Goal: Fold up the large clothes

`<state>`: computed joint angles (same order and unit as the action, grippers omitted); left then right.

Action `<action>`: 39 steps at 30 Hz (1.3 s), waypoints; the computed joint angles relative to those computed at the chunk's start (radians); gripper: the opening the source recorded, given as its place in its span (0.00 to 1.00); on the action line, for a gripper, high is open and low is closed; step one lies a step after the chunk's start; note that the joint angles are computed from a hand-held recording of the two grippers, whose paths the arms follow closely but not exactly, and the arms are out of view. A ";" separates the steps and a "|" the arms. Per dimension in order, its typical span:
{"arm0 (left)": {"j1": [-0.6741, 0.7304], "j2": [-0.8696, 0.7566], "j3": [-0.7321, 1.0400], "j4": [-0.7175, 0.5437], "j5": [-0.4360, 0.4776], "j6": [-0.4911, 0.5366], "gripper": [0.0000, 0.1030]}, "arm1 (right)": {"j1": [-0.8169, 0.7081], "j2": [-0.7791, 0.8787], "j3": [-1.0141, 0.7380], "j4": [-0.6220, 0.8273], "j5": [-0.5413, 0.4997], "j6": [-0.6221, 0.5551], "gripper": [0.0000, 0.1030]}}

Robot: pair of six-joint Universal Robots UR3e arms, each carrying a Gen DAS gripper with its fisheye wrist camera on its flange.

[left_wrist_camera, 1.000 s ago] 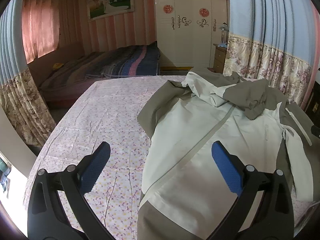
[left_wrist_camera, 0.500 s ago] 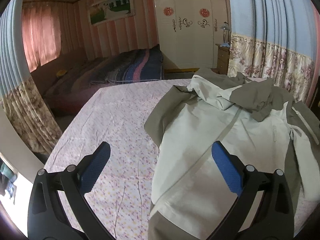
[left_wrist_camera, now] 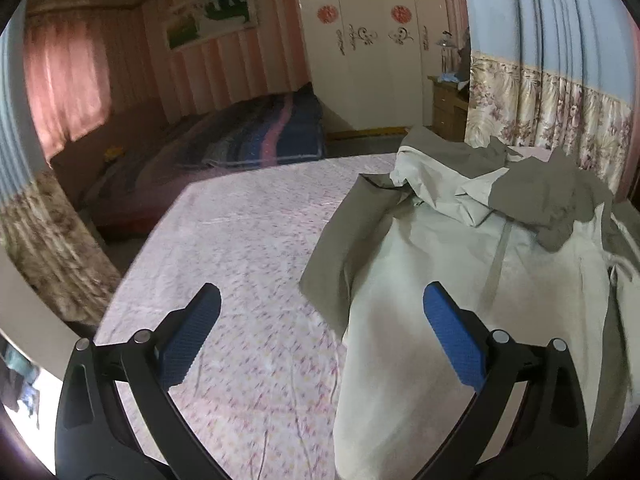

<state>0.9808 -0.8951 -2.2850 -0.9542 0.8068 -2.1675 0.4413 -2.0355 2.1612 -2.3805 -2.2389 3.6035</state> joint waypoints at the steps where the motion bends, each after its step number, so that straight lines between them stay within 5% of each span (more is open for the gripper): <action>1: -0.049 -0.085 0.014 0.101 0.023 -0.050 0.97 | -0.055 0.020 0.002 -0.032 0.038 -0.040 0.98; 6: -0.258 -0.443 0.107 0.509 0.199 -0.235 0.97 | -0.207 0.112 0.020 -0.152 0.143 -0.137 0.98; 11: -0.366 -0.688 0.231 0.603 0.295 -0.293 0.97 | -0.359 0.182 0.026 -0.230 0.284 -0.204 0.98; 22: -0.449 -0.909 0.369 0.559 0.316 -0.311 0.97 | -0.407 0.320 0.027 -0.331 0.349 -0.203 0.98; 25: -0.440 -0.918 0.394 0.493 0.271 -0.297 0.80 | -0.439 0.309 0.051 -0.352 0.389 -0.205 0.98; 30: -0.450 -0.920 0.406 0.435 0.269 -0.280 0.37 | -0.468 0.311 0.060 -0.351 0.426 -0.212 0.98; 37: -0.488 -0.917 0.355 0.539 0.318 -0.304 0.24 | -0.466 0.340 0.082 -0.396 0.418 -0.225 0.98; 39: -0.496 -0.912 0.344 0.561 0.329 -0.295 0.18 | -0.478 0.337 0.104 -0.421 0.436 -0.230 0.90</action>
<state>0.4847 -1.8070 -1.9411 -0.3930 1.1358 -2.4629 -0.0365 -1.6984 2.2651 -2.8015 -1.8025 3.3738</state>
